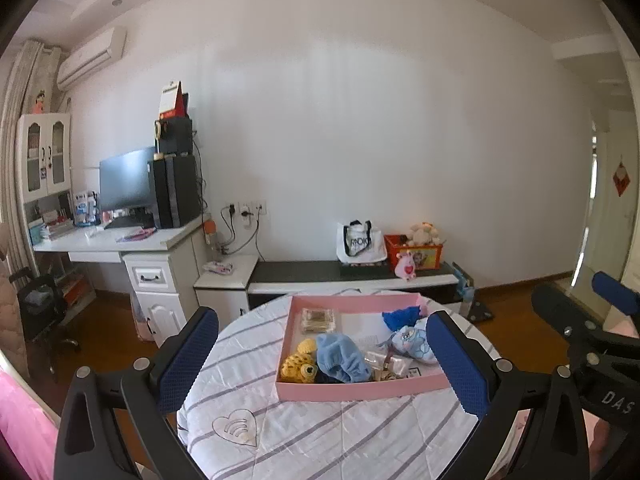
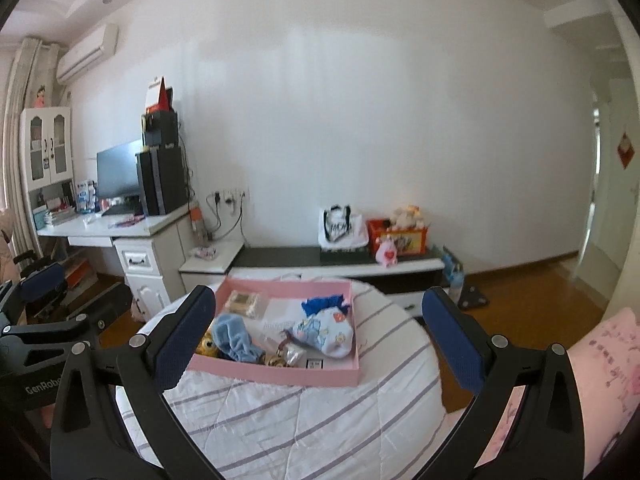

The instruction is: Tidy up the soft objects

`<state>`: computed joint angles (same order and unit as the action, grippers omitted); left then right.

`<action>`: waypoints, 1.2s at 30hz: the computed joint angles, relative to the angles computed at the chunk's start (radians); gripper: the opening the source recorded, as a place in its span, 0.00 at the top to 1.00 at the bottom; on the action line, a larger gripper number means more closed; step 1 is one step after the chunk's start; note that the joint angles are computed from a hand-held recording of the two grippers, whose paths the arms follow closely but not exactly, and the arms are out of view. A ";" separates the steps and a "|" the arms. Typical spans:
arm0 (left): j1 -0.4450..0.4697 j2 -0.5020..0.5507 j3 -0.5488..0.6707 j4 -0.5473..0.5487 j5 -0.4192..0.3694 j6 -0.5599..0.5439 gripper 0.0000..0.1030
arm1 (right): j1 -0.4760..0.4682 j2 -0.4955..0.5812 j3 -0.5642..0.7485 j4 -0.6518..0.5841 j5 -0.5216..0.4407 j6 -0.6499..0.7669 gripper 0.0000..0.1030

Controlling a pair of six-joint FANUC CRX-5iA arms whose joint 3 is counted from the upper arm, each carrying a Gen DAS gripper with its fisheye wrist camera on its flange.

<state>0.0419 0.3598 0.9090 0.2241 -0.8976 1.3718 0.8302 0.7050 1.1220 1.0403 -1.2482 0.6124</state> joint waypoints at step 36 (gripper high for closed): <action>-0.031 -0.068 -0.113 -0.079 0.097 0.062 0.00 | 0.022 -0.124 -0.247 0.122 0.087 -0.140 0.00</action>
